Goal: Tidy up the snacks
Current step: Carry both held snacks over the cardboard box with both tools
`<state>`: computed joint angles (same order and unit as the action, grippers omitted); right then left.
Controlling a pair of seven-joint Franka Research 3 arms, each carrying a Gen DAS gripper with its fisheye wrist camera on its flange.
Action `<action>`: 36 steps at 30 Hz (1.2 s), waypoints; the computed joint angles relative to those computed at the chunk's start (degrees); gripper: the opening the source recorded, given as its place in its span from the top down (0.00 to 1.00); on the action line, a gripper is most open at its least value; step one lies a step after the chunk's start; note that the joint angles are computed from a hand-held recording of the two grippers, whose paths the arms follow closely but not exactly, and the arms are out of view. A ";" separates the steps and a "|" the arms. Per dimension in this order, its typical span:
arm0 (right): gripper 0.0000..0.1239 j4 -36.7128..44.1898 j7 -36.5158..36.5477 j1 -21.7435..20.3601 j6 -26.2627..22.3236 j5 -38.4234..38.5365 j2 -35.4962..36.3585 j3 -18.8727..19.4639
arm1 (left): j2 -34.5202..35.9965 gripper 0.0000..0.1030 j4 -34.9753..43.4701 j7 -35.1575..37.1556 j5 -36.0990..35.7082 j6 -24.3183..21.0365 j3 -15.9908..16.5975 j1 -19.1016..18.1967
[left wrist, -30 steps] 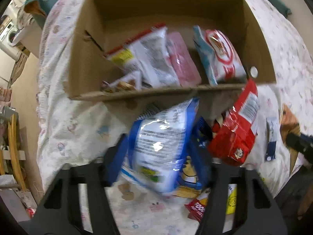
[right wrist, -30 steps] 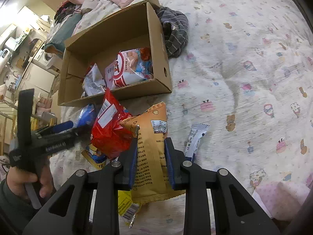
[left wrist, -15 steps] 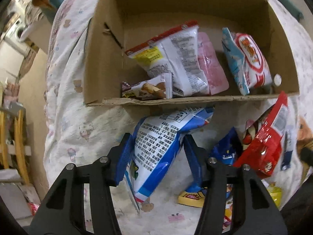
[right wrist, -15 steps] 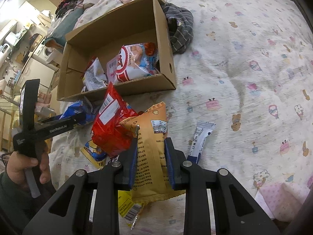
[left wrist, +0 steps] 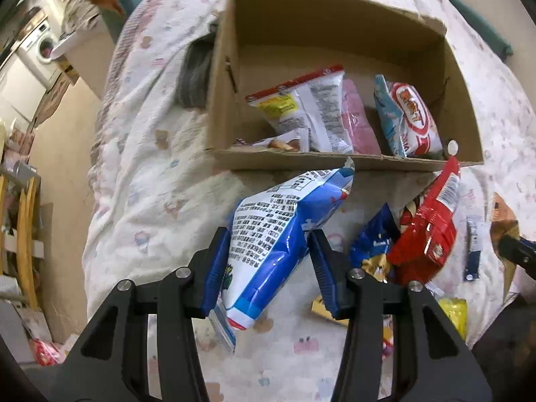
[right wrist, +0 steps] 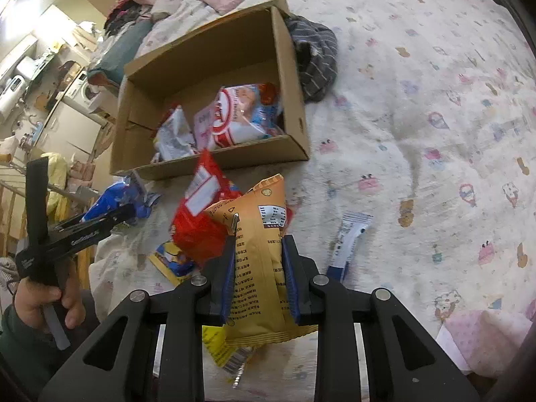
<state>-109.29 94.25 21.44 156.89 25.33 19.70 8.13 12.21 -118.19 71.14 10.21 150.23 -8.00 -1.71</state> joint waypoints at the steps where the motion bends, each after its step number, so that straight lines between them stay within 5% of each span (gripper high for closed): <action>1: 0.78 -0.21 -0.35 -0.10 0.32 0.39 -0.20 0.26 | -1.33 0.57 -1.23 -0.16 -0.49 0.51 -0.06 0.19; 13: 0.78 -4.74 -8.91 -2.22 9.03 11.19 -4.37 4.24 | -11.49 0.57 -10.81 0.49 -5.75 5.86 0.26 0.36; 23: 0.78 -0.79 -15.75 -2.51 11.76 20.42 -3.42 5.88 | -13.87 0.57 -9.10 1.55 -6.80 7.39 1.12 -0.48; 30: 0.78 8.00 -13.73 -1.16 9.02 16.61 1.80 4.54 | -9.12 0.57 -1.36 5.05 -10.88 6.18 1.24 0.37; 36: 0.78 17.13 -6.59 0.78 4.33 7.64 7.52 1.34 | -3.68 0.57 6.30 3.02 -5.14 5.94 0.94 0.58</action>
<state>-92.16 87.66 22.22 161.23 32.97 27.21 9.47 8.53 -111.89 74.15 5.07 156.17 -7.06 -1.13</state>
